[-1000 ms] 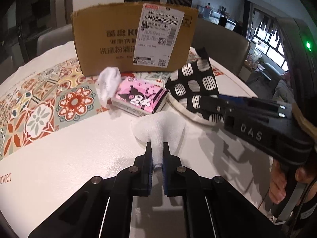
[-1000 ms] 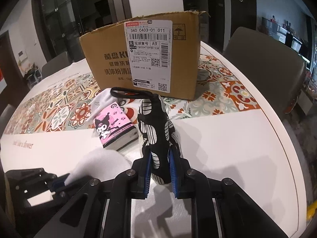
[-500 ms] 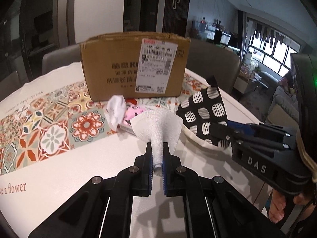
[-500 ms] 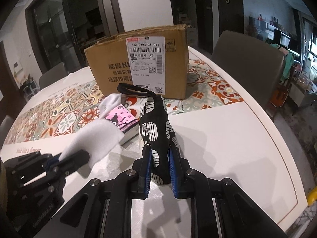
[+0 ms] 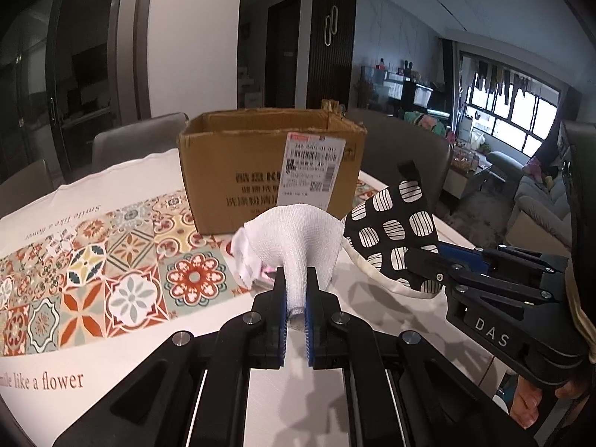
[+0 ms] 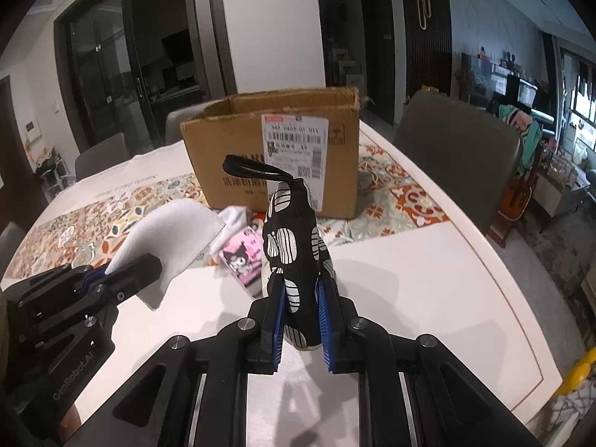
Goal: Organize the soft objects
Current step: 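Lift the slipper and white cloth with both tools and carry them over the box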
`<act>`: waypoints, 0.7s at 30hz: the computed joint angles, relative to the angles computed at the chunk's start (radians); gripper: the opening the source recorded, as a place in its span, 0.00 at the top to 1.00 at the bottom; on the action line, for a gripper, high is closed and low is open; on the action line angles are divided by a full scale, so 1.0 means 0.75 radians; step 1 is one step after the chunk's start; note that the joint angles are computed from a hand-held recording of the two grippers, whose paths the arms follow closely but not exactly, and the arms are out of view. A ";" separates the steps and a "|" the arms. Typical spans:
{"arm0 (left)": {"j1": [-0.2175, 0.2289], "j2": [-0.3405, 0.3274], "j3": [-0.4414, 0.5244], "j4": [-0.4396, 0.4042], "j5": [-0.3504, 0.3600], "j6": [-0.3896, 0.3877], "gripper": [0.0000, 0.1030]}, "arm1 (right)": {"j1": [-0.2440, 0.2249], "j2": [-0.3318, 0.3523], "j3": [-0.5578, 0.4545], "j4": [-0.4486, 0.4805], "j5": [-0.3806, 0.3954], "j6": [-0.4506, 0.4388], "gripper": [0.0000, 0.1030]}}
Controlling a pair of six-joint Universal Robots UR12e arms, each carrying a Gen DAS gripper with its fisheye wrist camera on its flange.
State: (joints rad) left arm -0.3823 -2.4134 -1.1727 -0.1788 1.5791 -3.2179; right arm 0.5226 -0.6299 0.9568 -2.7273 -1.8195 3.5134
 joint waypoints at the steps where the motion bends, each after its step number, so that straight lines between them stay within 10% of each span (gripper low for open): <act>1: 0.002 0.002 0.000 0.007 -0.002 0.002 0.91 | 0.003 0.002 -0.009 -0.005 -0.007 -0.006 0.83; 21: 0.031 -0.017 0.096 0.142 0.005 0.039 0.91 | 0.017 0.065 -0.182 -0.116 -0.114 -0.062 0.83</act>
